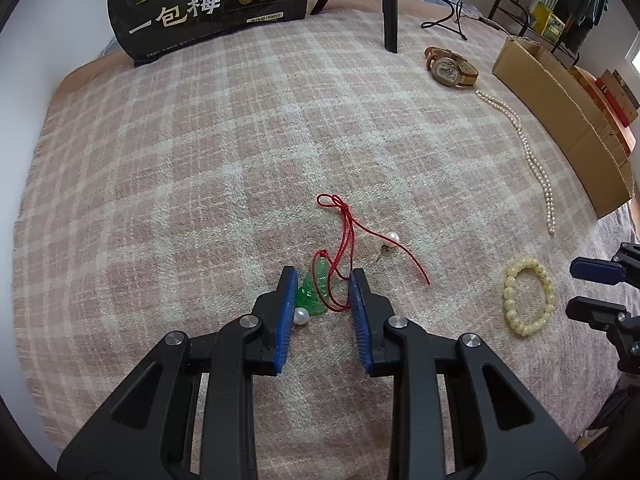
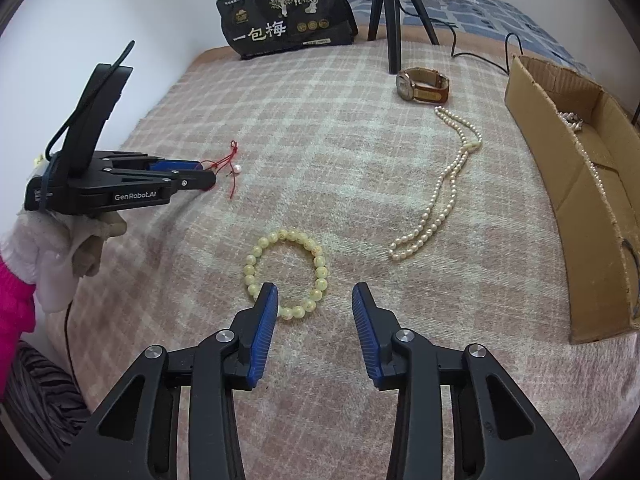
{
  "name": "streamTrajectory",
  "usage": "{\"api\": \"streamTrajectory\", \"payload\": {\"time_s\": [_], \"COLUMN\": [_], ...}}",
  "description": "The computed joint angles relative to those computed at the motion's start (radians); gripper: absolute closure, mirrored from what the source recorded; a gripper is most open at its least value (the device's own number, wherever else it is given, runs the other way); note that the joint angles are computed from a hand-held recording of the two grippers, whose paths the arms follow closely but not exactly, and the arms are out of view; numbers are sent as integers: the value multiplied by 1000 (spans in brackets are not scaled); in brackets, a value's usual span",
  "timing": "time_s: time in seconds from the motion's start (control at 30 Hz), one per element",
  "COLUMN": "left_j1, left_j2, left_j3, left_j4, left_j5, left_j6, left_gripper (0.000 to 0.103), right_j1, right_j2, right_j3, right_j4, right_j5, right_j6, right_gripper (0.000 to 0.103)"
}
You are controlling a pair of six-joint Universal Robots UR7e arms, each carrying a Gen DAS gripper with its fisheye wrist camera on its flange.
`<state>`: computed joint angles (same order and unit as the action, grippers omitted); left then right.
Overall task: Organize jewelry
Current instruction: 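Close the left tool on the jade pendant while the right tool grips the bead bracelet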
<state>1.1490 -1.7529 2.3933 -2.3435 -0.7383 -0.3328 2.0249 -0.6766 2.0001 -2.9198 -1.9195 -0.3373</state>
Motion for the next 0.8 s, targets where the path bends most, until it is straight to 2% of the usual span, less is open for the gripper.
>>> {"api": "streamTrajectory", "payload": {"time_s": [0.17, 0.47, 0.73, 0.77, 0.8], "left_j1": [13, 15, 7, 6, 4], "left_j2": [12, 38, 51, 52, 46], "left_j3": [-4, -1, 2, 3, 6], "left_j4": [-26, -76, -92, -96, -95], "left_j5": [-6, 1, 18, 19, 20], "left_j6": [19, 47, 53, 51, 49], "left_gripper": [77, 88, 89, 89, 89], "right_j1": [-6, -7, 8, 11, 15], "right_j2": [13, 45, 73, 76, 80], "right_j3": [-9, -28, -40, -40, -39], "right_j4": [8, 9, -17, -23, -30], "right_j5": [-1, -23, -63, -68, -74], "right_j6": [12, 20, -6, -12, -21], "right_gripper": [70, 73, 73, 74, 82]}}
